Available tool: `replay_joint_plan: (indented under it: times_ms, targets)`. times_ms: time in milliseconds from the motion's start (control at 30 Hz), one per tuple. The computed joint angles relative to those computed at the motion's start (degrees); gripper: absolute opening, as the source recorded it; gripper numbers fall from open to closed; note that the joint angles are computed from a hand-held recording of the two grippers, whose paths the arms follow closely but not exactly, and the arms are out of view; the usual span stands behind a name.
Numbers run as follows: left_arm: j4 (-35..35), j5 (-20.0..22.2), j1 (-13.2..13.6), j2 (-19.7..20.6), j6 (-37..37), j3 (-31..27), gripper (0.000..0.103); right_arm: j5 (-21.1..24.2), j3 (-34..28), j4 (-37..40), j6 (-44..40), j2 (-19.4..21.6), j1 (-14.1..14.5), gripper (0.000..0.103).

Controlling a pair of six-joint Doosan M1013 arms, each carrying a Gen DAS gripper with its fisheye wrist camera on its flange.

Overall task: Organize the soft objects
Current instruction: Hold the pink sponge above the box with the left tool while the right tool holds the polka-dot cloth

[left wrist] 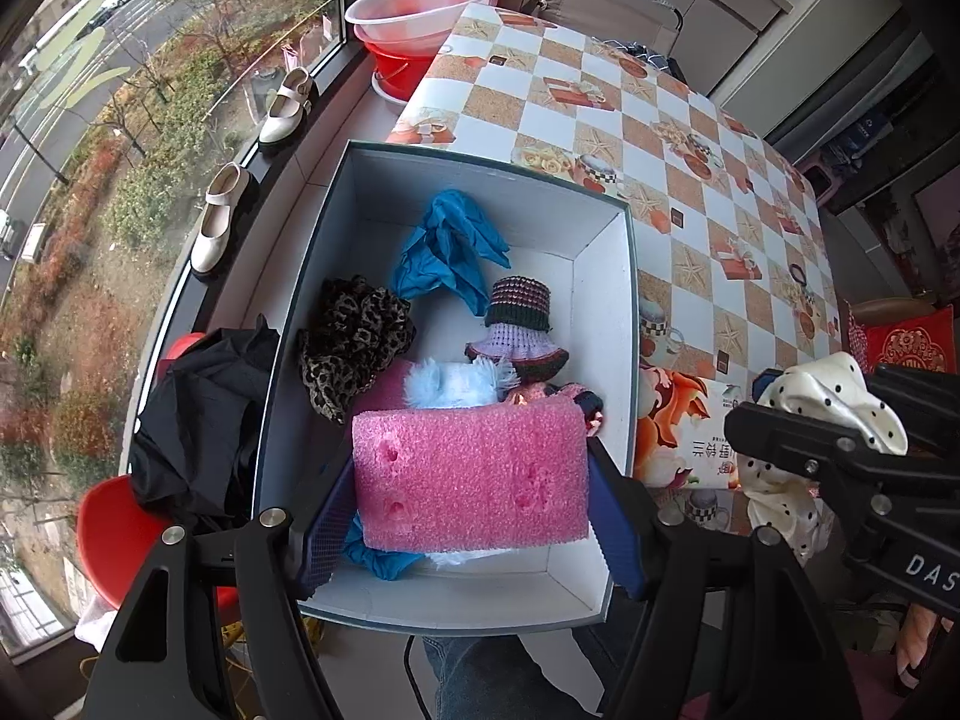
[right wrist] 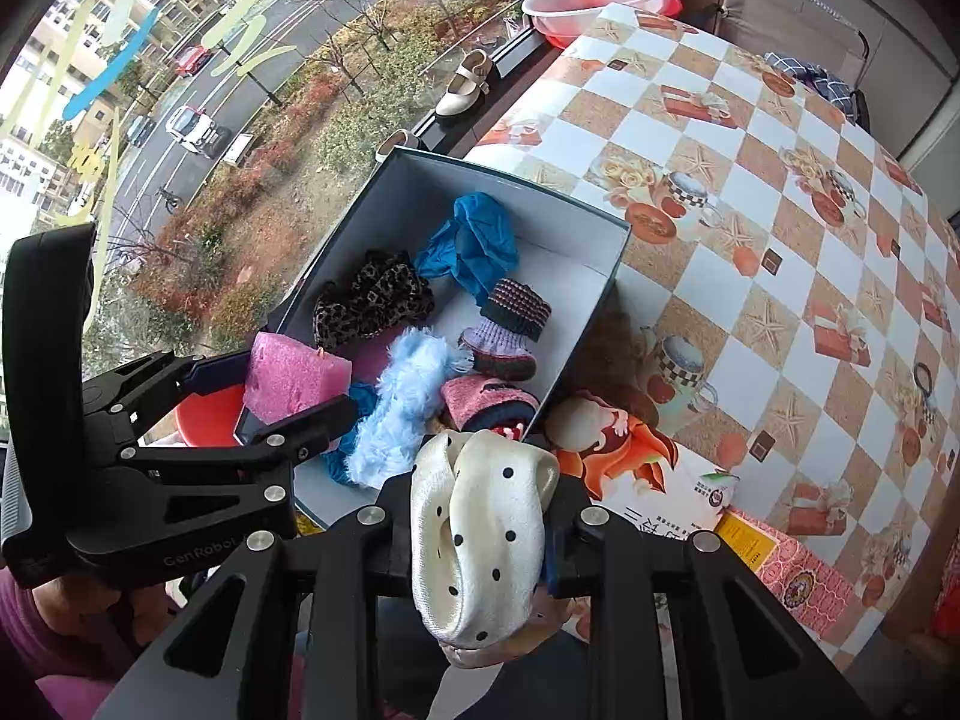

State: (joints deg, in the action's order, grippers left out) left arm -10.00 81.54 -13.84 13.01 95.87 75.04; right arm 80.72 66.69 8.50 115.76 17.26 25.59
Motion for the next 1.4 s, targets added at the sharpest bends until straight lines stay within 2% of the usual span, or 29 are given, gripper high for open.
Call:
replay_joint_plan:
  times_ms: [367, 1400]
  targets:
    - [0.26, -0.48, 0.44, 0.25, -0.12, -0.22, 0.074, 1.35, -2.75, 0.26, -2.08, 2.18, 0.51, 0.028]
    - [0.34, -0.20, 0.72, 0.49, -0.18, -0.40, 0.074, 1.47, -2.60, 1.36, -2.23, 2.59, 0.32, 0.028]
